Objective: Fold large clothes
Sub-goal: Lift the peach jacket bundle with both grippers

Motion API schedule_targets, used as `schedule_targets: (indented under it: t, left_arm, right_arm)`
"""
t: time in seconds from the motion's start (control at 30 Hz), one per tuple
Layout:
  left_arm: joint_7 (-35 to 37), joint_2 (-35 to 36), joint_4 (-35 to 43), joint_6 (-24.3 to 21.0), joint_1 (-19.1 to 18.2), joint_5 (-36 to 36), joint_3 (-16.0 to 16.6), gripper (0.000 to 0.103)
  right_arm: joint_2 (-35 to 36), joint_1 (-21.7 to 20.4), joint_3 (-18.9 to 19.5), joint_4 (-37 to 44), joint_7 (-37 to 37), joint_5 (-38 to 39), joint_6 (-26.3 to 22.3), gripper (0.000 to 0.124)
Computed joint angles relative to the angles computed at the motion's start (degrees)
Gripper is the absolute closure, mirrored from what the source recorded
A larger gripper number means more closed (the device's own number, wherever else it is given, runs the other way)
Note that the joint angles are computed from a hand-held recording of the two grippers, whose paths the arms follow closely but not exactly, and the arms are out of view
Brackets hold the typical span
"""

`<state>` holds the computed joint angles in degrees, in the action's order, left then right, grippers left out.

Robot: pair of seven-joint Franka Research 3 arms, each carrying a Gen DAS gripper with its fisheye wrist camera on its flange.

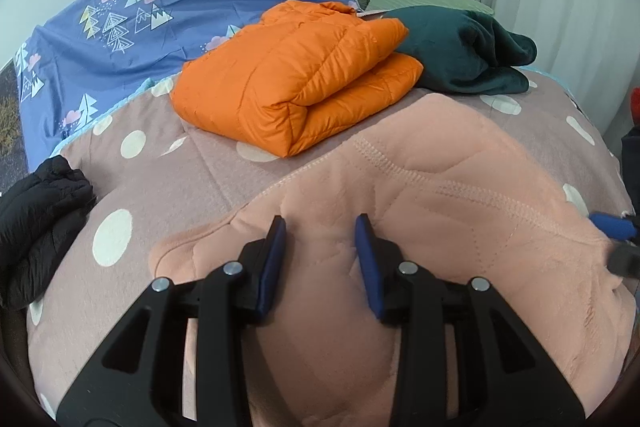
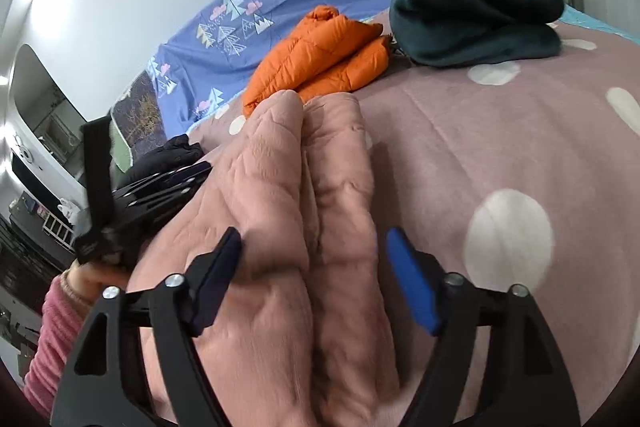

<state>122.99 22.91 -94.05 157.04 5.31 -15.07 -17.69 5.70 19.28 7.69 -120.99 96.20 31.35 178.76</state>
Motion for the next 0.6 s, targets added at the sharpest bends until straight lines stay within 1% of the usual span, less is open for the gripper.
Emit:
schedule_targets:
  t: [0.03,0.07,0.13,0.2,0.27,0.3,0.33,0.37,0.4,0.43,0.47,0.5,0.53,0.57,0.6]
  left_arm:
    - [-0.2,-0.1,-0.1,0.2,-0.1,0.0,0.1,0.068]
    - [-0.5,-0.1,-0.2,0.4,-0.1,0.0,0.1,0.068]
    - [-0.6,-0.4,-0.6,0.9,0.2,-0.7,-0.2,0.066]
    - [0.5,-0.8,-1.1,1.3,1.6,-3.1,-1.4,0.066]
    - [2.1,-1.5,-1.8,1.7,3.1,-6.3,-2.7,0.06]
    - [2.6,-2.4,-2.5,2.5,3.7,-7.9,-3.0,0.046]
    - [3.7,-3.4,-3.4,3.3,4.7,-10.3,-3.5,0.027]
    - [5.6,-4.2,-4.0,3.3,6.1,-13.4,-4.5,0.018]
    - [9.6,-4.9,-4.2,1.5,9.2,-19.9,-6.7,0.011]
    - [11.8,-5.2,-3.9,-0.9,11.0,-24.2,-7.3,0.01]
    - [12.3,-5.3,-3.5,-3.5,12.1,-27.2,-7.1,0.01]
    - [11.0,-4.9,-3.0,-5.6,12.2,-28.0,-5.9,0.009]
    - [9.4,-4.3,-2.6,-7.2,11.6,-27.3,-4.4,0.006]
    - [9.1,-3.5,-1.9,-9.2,11.6,-27.8,-3.5,0.005]
    - [10.3,-2.5,-1.3,-11.7,12.6,-31.4,-3.6,0.004]
  right_arm:
    - [-0.6,-1.1,1.6,-0.3,-3.1,3.7,-0.8,0.041]
    - [-1.1,-1.9,2.9,-0.7,-6.6,8.3,-2.4,0.035]
    - [-1.9,-1.7,3.1,-1.3,-10.9,14.0,-5.4,0.033]
    - [-1.5,-1.7,3.6,-1.0,-18.9,24.8,-8.1,0.03]
    - [-0.4,-2.0,3.3,0.0,-25.5,35.5,-11.1,0.026]
    - [0.1,-2.3,3.1,0.6,-29.2,41.2,-13.0,0.024]
    - [0.4,-2.4,2.7,1.0,-32.2,45.4,-14.2,0.024]
    - [0.4,-2.0,2.4,1.2,-33.9,46.9,-14.1,0.024]
    - [0.4,-1.5,2.0,1.3,-34.5,46.5,-13.9,0.024]
    - [0.6,-1.2,1.7,1.6,-34.6,46.0,-14.1,0.024]
    - [0.8,-1.0,1.4,1.9,-34.5,45.7,-14.5,0.024]
    - [1.2,-0.9,1.2,2.3,-34.2,45.3,-14.7,0.024]
    - [2.0,-0.8,1.1,3.3,-33.9,44.8,-14.8,0.024]
    - [2.4,-0.8,1.2,3.8,-34.3,45.2,-14.7,0.024]
    - [2.8,-0.8,1.2,4.4,-34.4,45.1,-14.8,0.024]
